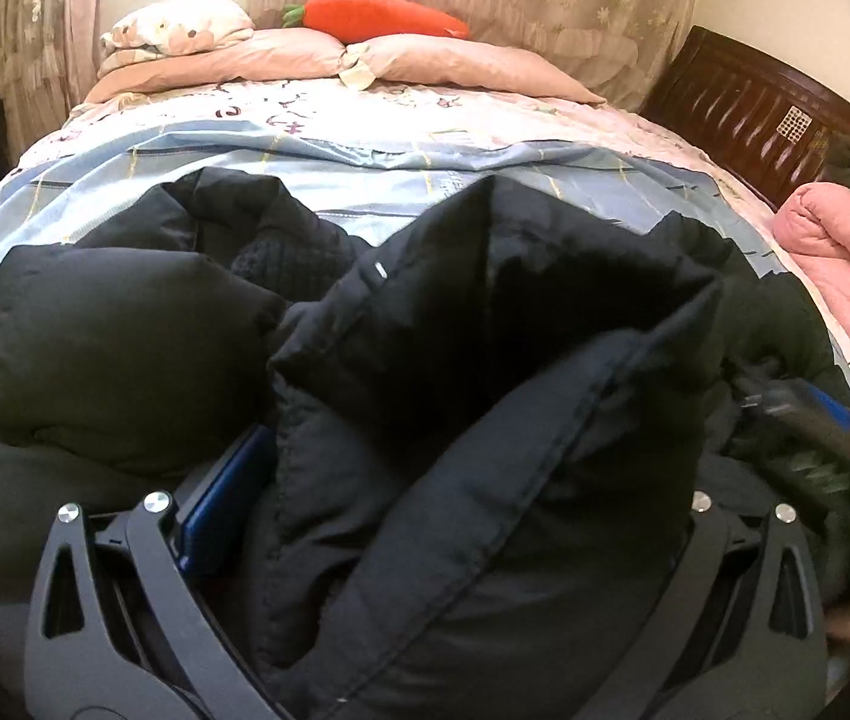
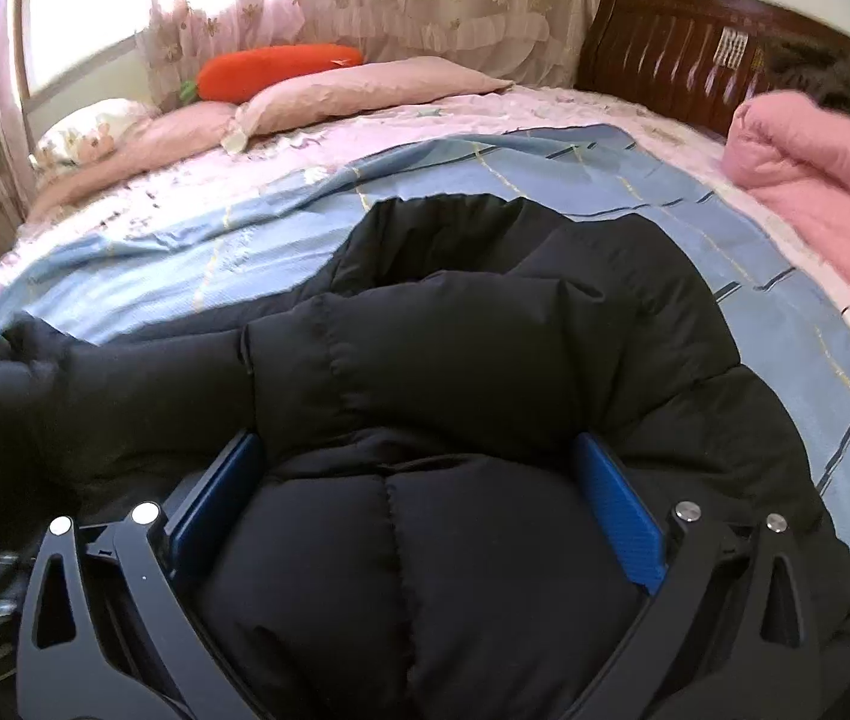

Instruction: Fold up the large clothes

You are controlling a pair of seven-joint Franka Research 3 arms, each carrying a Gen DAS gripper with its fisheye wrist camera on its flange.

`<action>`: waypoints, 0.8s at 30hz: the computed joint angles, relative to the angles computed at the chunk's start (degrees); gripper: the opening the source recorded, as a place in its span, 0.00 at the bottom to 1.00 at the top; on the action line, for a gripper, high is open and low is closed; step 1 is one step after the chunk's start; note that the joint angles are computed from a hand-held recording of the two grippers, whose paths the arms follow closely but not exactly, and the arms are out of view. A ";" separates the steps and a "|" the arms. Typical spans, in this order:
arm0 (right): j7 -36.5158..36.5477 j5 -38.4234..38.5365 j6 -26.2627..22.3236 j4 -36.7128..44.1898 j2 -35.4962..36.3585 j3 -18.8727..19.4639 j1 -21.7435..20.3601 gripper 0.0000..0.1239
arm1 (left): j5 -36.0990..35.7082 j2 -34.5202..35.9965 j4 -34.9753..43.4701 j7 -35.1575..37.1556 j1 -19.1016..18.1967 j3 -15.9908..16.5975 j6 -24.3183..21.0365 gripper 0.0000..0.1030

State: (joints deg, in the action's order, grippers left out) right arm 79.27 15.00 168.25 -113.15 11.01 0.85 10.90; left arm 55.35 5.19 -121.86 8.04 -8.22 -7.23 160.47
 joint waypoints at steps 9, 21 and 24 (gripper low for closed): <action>-25.42 17.67 -3.92 -19.76 -25.61 -5.71 -0.12 0.82 | -5.73 -1.35 -1.16 5.34 0.42 -0.82 -1.53 0.98; -9.96 8.24 -6.25 -39.03 -38.76 -1.59 -11.32 0.82 | -12.11 -6.56 -7.07 12.26 0.94 -2.29 -1.61 0.98; -0.31 -1.50 -3.67 -44.68 -45.02 7.56 -18.40 0.82 | -12.56 -7.87 -9.14 14.17 1.48 -2.49 0.54 0.98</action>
State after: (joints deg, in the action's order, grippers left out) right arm 78.96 13.50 164.58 -157.83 -34.01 8.41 -7.50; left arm 42.79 -2.68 -130.99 22.21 -6.73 -9.72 161.02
